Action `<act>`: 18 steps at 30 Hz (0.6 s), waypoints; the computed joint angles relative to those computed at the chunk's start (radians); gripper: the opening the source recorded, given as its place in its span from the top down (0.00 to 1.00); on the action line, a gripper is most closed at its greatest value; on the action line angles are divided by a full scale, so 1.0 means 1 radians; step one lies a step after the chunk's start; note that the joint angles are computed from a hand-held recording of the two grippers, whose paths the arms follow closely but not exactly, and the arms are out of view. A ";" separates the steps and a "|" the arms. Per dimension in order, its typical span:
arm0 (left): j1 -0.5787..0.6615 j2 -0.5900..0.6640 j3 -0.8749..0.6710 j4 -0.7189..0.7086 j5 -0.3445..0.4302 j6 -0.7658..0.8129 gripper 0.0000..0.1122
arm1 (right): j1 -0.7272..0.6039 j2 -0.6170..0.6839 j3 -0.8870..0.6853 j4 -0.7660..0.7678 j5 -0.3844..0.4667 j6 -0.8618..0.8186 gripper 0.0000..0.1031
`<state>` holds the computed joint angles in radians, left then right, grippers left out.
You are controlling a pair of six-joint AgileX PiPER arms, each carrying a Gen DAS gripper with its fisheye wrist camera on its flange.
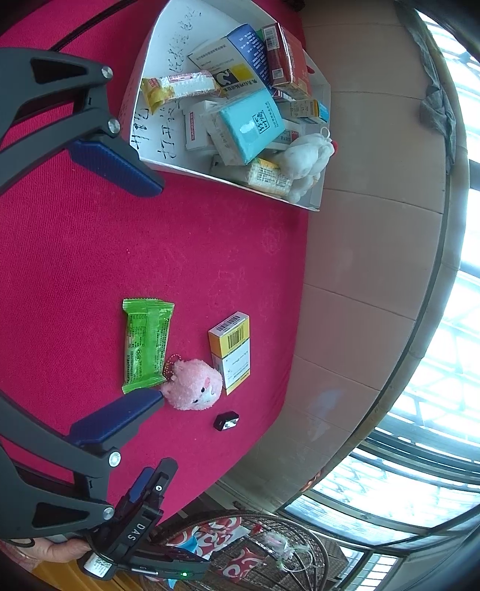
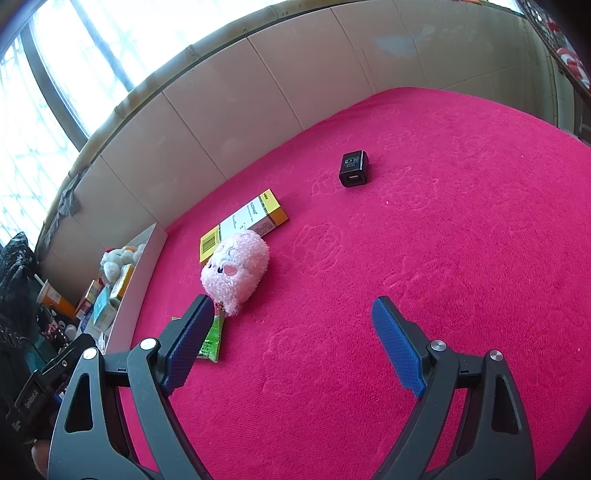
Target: Organize objects
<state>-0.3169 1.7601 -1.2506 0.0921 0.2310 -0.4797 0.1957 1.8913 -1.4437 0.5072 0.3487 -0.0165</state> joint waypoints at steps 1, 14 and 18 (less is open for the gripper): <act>0.003 0.004 -0.003 -0.020 0.001 0.021 0.08 | -0.002 0.006 -0.013 -0.009 0.009 0.004 0.15; 0.055 0.048 -0.010 -0.407 -0.008 0.438 0.08 | 0.034 0.327 -0.586 -0.247 0.356 0.140 0.15; 0.055 0.069 -0.033 -0.470 0.020 0.551 0.08 | 0.069 0.466 -0.843 -0.323 0.485 0.189 0.15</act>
<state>-0.2621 1.8287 -1.2839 -0.3784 0.2515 0.0715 0.2645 2.3578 -2.2867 0.1842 0.8338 0.1727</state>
